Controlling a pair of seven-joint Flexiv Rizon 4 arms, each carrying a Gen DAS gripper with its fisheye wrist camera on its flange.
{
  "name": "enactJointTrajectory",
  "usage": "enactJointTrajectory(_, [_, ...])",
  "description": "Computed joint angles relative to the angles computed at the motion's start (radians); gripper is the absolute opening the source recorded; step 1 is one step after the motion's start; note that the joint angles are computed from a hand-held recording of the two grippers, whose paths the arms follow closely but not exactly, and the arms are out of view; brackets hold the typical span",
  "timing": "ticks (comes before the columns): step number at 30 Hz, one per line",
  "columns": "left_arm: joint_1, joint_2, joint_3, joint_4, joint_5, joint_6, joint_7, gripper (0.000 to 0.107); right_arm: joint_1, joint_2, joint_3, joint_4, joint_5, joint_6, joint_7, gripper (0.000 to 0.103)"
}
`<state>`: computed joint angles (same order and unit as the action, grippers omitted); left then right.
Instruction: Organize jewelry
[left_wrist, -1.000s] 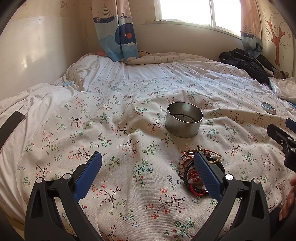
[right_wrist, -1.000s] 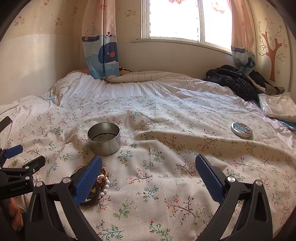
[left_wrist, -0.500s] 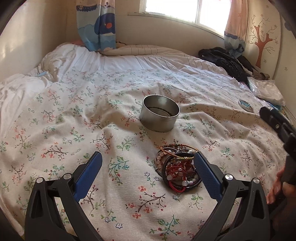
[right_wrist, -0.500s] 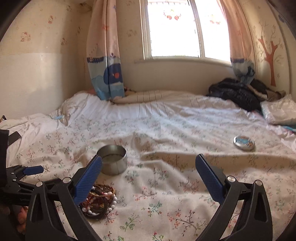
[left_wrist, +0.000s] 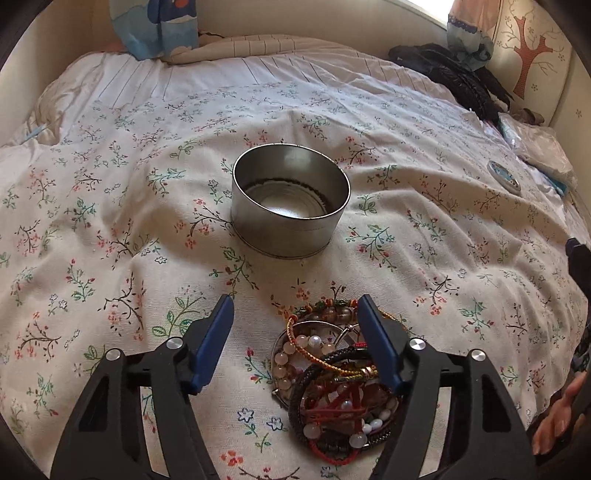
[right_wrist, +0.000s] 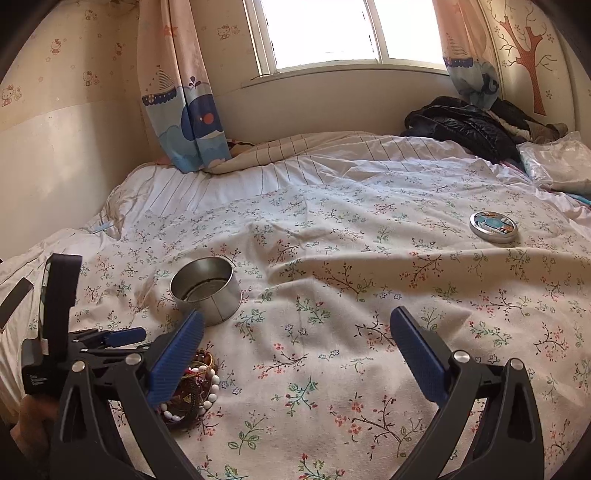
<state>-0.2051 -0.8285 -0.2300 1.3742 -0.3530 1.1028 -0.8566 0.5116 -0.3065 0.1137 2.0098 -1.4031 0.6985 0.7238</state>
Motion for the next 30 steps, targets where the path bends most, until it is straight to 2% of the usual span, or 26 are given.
enactJointTrajectory(1, [-0.013, -0.009, 0.019, -0.019, 0.009, -0.024, -0.021, 0.057, -0.001, -0.001, 0.000, 0.000, -0.002, 0.004, 0.001, 0.097])
enactJointTrajectory(3, [-0.021, -0.026, 0.037, -0.059, 0.017, -0.095, -0.048, 0.038, -0.004, 0.001, -0.001, 0.003, -0.005, 0.010, 0.008, 0.097])
enactJointTrajectory(5, [-0.005, -0.030, 0.017, -0.064, 0.005, -0.118, -0.034, 0.013, -0.009, 0.004, -0.001, 0.008, -0.008, 0.022, 0.020, 0.097])
enactJointTrajectory(7, [0.001, -0.032, 0.008, -0.064, -0.001, -0.112, -0.020, 0.003, -0.018, 0.006, -0.002, 0.014, -0.005, 0.041, 0.032, 0.097])
enactJointTrajectory(9, [0.024, -0.028, -0.025, -0.051, -0.039, -0.101, -0.003, 0.003, -0.029, 0.004, -0.003, 0.016, -0.001, 0.070, 0.036, 0.097])
enactJointTrajectory(12, [0.084, -0.004, -0.120, 0.019, -0.132, -0.009, 0.083, 0.003, -0.058, -0.012, -0.011, 0.010, -0.003, 0.169, 0.016, 0.097])
enactJointTrajectory(17, [0.164, 0.023, -0.255, 0.095, -0.295, 0.129, 0.197, 0.003, -0.128, -0.119, -0.051, -0.059, -0.006, 0.525, -0.132, 0.097])
enactJointTrajectory(19, [0.182, 0.027, -0.290, 0.111, -0.342, 0.184, 0.223, 0.003, -0.133, -0.154, -0.084, -0.092, -0.068, 0.646, -0.142, 0.097])
enactJointTrajectory(23, [0.201, 0.029, -0.322, 0.128, -0.374, 0.249, 0.248, 0.003, -0.123, -0.207, -0.093, -0.133, -0.004, 0.734, -0.285, 0.096])
enactJointTrajectory(27, [0.211, 0.028, -0.338, 0.133, -0.372, 0.268, 0.263, 0.003, -0.131, -0.257, -0.016, -0.164, 0.250, 0.696, -0.599, 0.072])
enactJointTrajectory(28, [0.214, 0.028, -0.344, 0.137, -0.370, 0.277, 0.269, 0.003, -0.137, -0.270, 0.003, -0.174, 0.298, 0.693, -0.660, 0.063])
enactJointTrajectory(30, [0.221, 0.026, -0.357, 0.143, -0.365, 0.289, 0.278, 0.003, -0.146, -0.292, 0.031, -0.189, 0.375, 0.688, -0.752, 0.052])
